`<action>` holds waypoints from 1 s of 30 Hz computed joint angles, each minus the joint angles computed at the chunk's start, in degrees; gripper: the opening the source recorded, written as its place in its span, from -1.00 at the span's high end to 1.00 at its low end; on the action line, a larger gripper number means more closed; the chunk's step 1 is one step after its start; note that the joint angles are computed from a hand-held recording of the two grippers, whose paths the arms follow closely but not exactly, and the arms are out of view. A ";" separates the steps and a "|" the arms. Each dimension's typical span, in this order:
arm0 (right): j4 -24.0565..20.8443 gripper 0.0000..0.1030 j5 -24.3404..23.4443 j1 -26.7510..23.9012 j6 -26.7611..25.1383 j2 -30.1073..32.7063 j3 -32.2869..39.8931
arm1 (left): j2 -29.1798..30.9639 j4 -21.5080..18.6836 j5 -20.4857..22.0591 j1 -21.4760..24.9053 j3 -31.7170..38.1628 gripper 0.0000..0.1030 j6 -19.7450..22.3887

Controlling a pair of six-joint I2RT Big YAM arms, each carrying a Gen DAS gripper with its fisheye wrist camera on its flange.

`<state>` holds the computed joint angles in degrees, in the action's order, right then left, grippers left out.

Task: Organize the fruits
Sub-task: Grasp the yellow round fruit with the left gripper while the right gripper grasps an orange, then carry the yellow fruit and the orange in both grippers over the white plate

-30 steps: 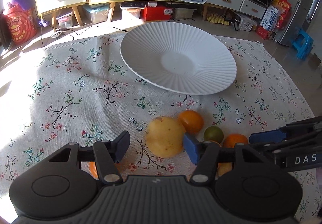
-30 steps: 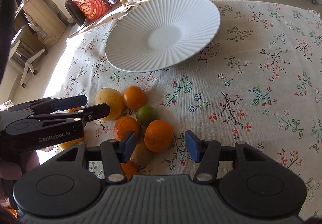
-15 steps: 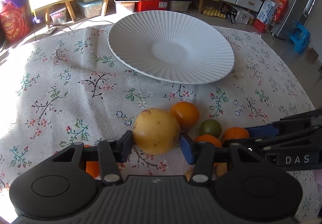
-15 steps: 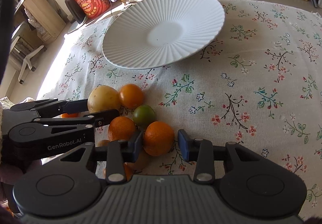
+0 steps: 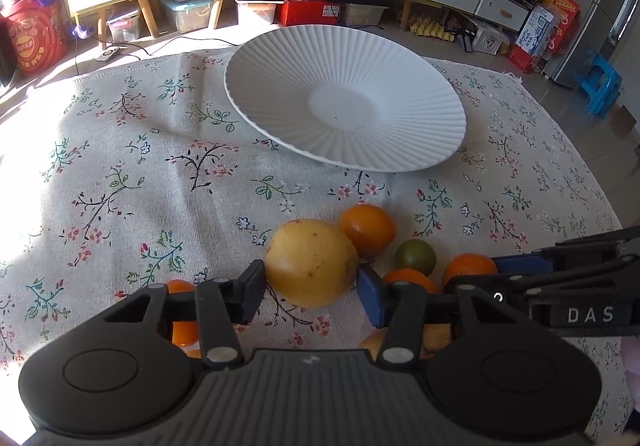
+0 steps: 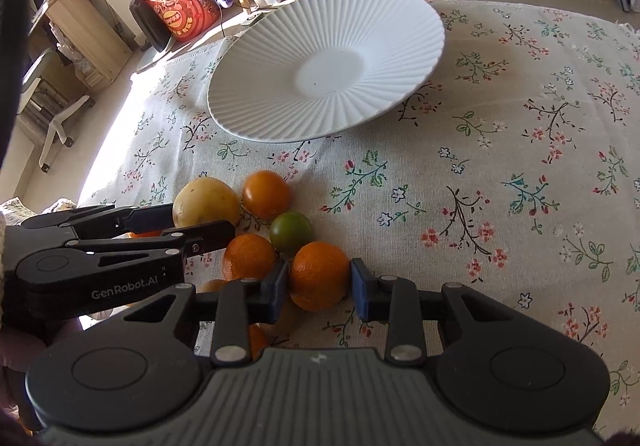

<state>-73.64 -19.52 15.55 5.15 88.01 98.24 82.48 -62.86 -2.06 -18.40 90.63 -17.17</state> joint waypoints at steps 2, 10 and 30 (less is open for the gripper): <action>0.12 0.42 -0.19 -0.15 0.27 -0.12 0.19 | -0.17 0.00 -0.09 0.01 0.10 0.27 -0.41; 0.76 0.42 -0.84 -0.77 1.51 -0.35 1.18 | -0.97 0.51 -0.63 -0.06 0.58 0.29 -1.48; 2.17 0.42 -3.15 -2.66 6.38 2.25 5.60 | -2.56 1.39 -1.75 0.27 2.52 0.79 -0.87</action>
<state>-71.47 -22.67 12.89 11.54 90.25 103.84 79.92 -61.47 -3.81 -18.14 93.15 -18.04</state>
